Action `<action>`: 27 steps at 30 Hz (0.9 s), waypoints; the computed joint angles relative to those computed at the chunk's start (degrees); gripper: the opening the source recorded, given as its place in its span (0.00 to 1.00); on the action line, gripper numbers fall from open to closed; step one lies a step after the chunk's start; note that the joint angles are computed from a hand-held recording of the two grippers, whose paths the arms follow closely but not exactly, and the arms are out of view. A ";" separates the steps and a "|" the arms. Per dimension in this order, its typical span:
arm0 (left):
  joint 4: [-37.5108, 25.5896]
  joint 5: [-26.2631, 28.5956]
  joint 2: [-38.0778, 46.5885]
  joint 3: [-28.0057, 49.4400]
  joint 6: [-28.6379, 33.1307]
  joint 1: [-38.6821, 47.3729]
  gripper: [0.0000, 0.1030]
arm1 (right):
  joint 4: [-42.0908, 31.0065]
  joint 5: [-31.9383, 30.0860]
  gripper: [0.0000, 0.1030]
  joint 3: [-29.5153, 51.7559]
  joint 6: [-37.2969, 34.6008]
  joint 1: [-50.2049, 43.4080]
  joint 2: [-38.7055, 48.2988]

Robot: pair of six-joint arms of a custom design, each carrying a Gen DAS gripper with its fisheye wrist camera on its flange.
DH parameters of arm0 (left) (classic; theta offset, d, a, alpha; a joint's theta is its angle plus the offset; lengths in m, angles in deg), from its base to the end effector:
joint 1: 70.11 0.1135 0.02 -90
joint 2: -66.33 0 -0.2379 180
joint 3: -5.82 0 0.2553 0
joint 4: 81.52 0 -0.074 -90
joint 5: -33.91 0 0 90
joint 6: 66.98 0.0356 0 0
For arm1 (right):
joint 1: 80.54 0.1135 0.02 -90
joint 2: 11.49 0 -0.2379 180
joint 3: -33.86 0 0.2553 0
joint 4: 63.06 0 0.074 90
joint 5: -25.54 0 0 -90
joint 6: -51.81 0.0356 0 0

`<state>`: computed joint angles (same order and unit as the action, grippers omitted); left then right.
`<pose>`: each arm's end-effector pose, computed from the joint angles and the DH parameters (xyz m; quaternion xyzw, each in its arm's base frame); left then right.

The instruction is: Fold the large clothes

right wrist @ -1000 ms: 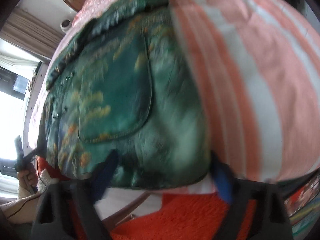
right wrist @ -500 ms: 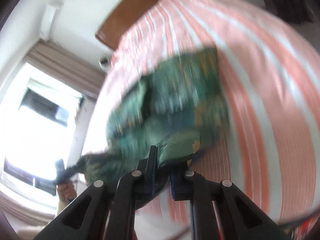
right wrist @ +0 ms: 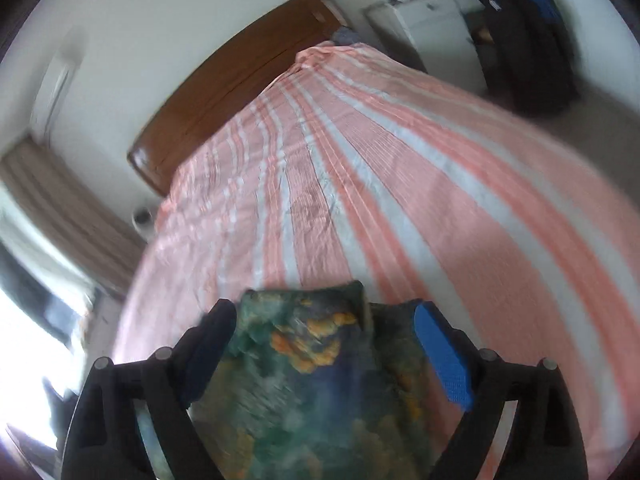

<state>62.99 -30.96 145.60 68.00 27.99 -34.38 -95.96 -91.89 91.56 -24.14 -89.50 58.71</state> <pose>0.2396 0.1537 0.1878 -0.1779 0.9099 -0.0843 0.3652 0.2622 -0.0247 0.2069 0.0911 0.8987 0.2355 0.3585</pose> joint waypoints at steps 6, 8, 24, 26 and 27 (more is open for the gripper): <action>7.68 -10.78 15.36 0.23 2.53 -6.90 0.85 | -4.46 10.67 0.87 1.48 -11.22 10.70 7.93; 7.75 -10.41 20.43 2.09 1.89 -7.86 0.39 | -2.41 13.06 0.63 2.06 -11.33 13.20 13.53; 32.17 -23.24 32.24 -0.18 -4.26 -14.64 0.26 | 15.08 32.91 0.14 0.61 -5.50 21.34 23.37; 37.08 -24.71 30.84 -3.67 -5.12 -15.26 0.34 | 23.51 33.82 0.17 -4.23 -4.53 22.23 25.43; 36.26 -26.40 28.91 -4.37 -5.19 -15.82 0.45 | 26.02 35.09 0.21 -5.26 -4.40 22.66 25.59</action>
<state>99.25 -57.35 174.51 63.63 22.80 -50.20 -69.94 -56.81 86.31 -28.54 -66.84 84.30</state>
